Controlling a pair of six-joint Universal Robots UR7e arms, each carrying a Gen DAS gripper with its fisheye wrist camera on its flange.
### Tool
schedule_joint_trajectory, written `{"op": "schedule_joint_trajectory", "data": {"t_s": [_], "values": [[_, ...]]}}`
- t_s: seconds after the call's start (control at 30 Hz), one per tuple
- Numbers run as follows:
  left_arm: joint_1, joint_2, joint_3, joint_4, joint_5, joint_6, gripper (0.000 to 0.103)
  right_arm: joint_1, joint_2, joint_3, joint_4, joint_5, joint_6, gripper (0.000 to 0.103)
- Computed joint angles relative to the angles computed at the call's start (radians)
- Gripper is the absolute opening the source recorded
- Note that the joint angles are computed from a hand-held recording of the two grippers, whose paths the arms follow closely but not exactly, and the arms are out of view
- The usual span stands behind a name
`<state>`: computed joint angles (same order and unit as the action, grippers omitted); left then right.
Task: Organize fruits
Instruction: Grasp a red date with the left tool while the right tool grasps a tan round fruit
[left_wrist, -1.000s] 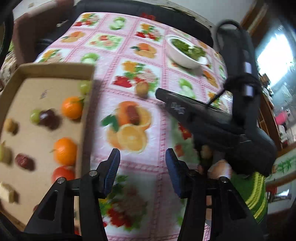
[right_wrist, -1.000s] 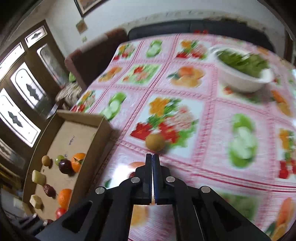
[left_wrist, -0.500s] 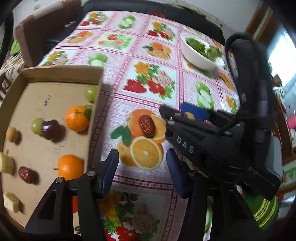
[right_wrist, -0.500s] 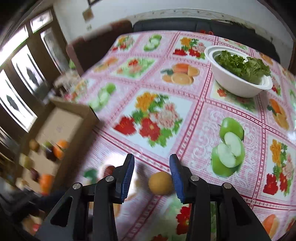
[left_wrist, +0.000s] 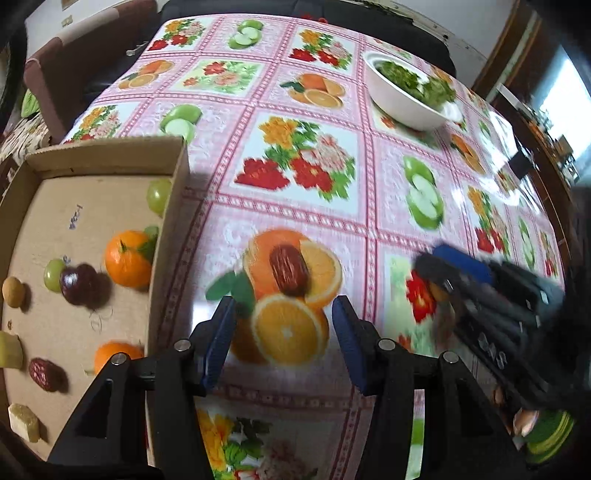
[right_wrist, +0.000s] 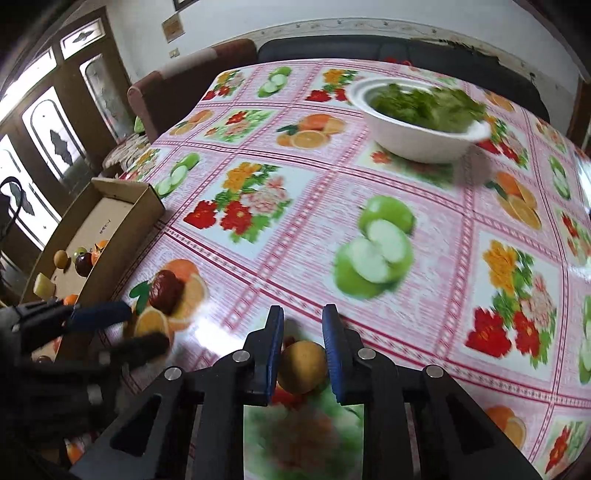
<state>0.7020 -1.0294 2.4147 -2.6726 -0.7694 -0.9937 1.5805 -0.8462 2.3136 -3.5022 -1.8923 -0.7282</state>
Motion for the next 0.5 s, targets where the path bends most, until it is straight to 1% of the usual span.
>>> {"op": "schedule_joint_trajectory", "data": {"t_s": [0.1, 0.17, 0.2, 0.23, 0.27, 0.33, 0.37, 0.43, 0.5], "values": [[0.027, 0.025, -0.035, 0.014, 0.022, -0.003, 0.052, -0.026, -0.030, 0.028, -0.007, 0.021, -0.008, 0.025], [0.030, 0.047, -0.059, 0.046, 0.054, -0.014, 0.052, -0.032, -0.041, 0.042, -0.007, 0.027, -0.010, 0.032], [0.031, 0.056, -0.067, 0.052, 0.066, -0.015, 0.052, -0.034, -0.046, 0.052, -0.014, 0.026, -0.012, 0.039], [0.030, 0.065, -0.072, 0.054, 0.078, -0.013, 0.047, -0.036, -0.048, 0.067, -0.035, 0.020, -0.017, 0.042], [0.027, 0.070, -0.073, 0.053, 0.085, -0.006, 0.031, -0.037, -0.046, 0.076, -0.055, 0.015, -0.027, 0.042], [0.017, 0.077, -0.071, 0.061, 0.099, -0.003, 0.022, -0.036, -0.028, 0.091, -0.114, 0.000, -0.055, 0.042], [0.014, 0.075, -0.059, 0.026, 0.089, 0.019, 0.019, -0.035, -0.020, 0.099, -0.143, -0.008, -0.070, 0.042], [0.003, 0.073, -0.038, -0.021, 0.071, 0.047, 0.019, -0.039, -0.013, 0.119, -0.187, -0.013, -0.096, 0.049], [-0.011, 0.076, -0.017, -0.065, 0.057, 0.071, 0.019, -0.044, -0.004, 0.140, -0.238, -0.020, -0.128, 0.050]]}}
